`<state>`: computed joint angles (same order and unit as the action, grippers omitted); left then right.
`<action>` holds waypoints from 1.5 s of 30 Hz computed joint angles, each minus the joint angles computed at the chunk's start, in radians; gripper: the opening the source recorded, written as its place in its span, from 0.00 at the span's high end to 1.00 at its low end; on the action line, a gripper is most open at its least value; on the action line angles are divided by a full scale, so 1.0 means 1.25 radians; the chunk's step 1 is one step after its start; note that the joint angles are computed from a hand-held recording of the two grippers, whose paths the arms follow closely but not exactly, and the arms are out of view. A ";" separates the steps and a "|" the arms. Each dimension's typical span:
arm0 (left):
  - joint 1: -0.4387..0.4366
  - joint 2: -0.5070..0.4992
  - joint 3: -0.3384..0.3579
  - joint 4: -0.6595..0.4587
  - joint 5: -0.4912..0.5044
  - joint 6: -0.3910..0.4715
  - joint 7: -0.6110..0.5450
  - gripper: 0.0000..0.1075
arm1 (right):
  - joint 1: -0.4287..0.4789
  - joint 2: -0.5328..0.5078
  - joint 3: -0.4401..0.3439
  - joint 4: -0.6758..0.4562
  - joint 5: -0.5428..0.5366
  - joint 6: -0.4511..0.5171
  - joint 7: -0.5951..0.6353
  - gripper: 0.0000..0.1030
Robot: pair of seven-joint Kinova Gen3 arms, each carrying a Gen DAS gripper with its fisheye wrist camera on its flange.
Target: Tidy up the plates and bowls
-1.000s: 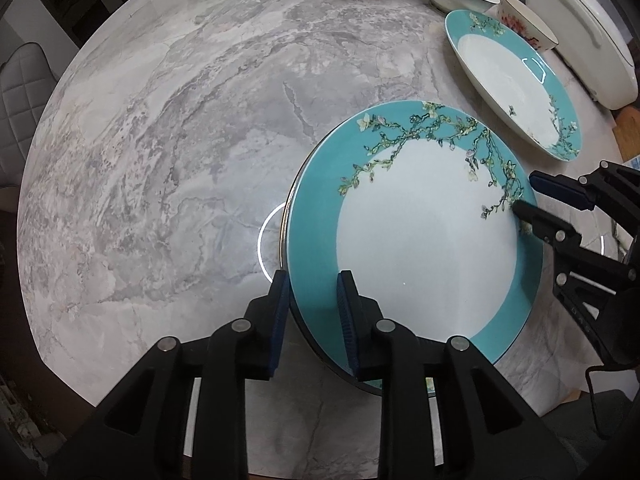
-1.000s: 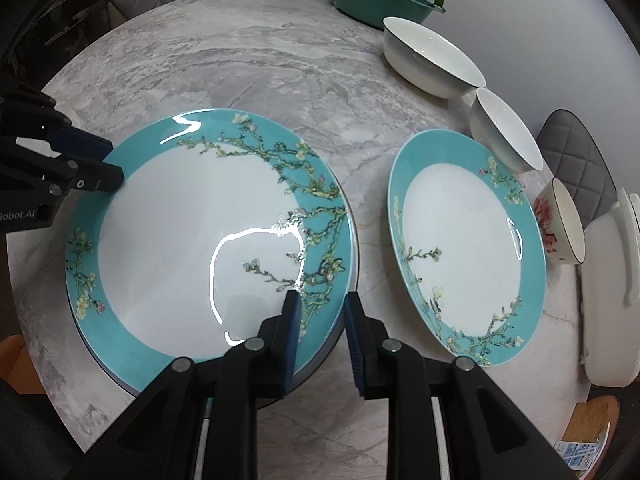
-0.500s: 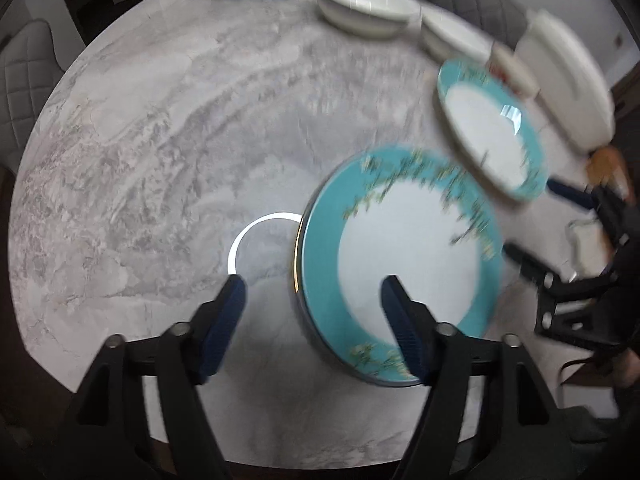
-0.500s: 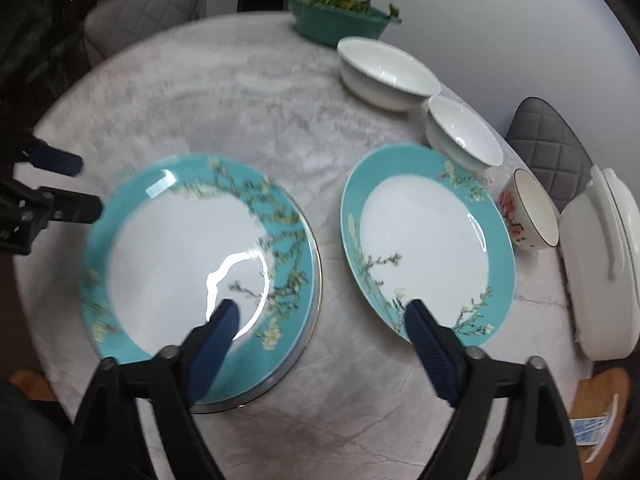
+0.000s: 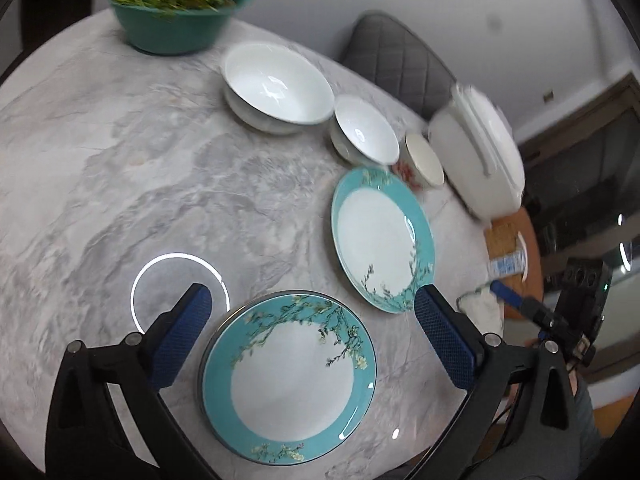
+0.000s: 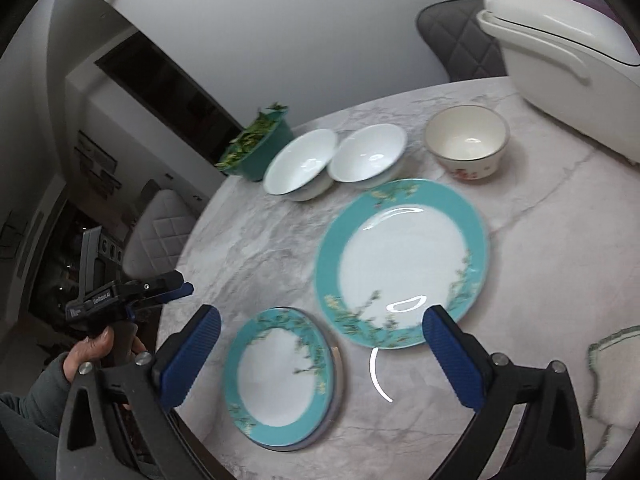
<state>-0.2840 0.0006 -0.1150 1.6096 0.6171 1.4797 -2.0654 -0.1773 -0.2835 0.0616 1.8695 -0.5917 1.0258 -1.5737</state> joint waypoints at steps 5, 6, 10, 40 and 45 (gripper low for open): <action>0.072 0.065 0.066 -0.066 -0.069 -0.047 0.061 0.05 | 0.062 0.088 0.049 -0.053 0.057 0.111 0.002 0.00; 0.087 0.076 0.076 -0.077 -0.089 -0.061 0.076 0.05 | 0.078 0.110 0.045 -0.066 0.079 0.130 -0.005 0.01; 0.132 0.132 0.105 -0.099 -0.146 -0.104 0.104 0.05 | 0.128 0.172 0.038 -0.073 0.082 0.145 0.039 0.05; 0.206 0.354 0.189 -0.190 -0.167 -0.108 0.114 0.41 | 0.306 0.372 -0.017 -0.031 -0.192 0.168 0.292 0.43; 0.198 0.356 0.187 -0.187 -0.155 -0.090 0.113 0.70 | 0.308 0.390 -0.025 -0.050 -0.179 0.192 0.299 0.51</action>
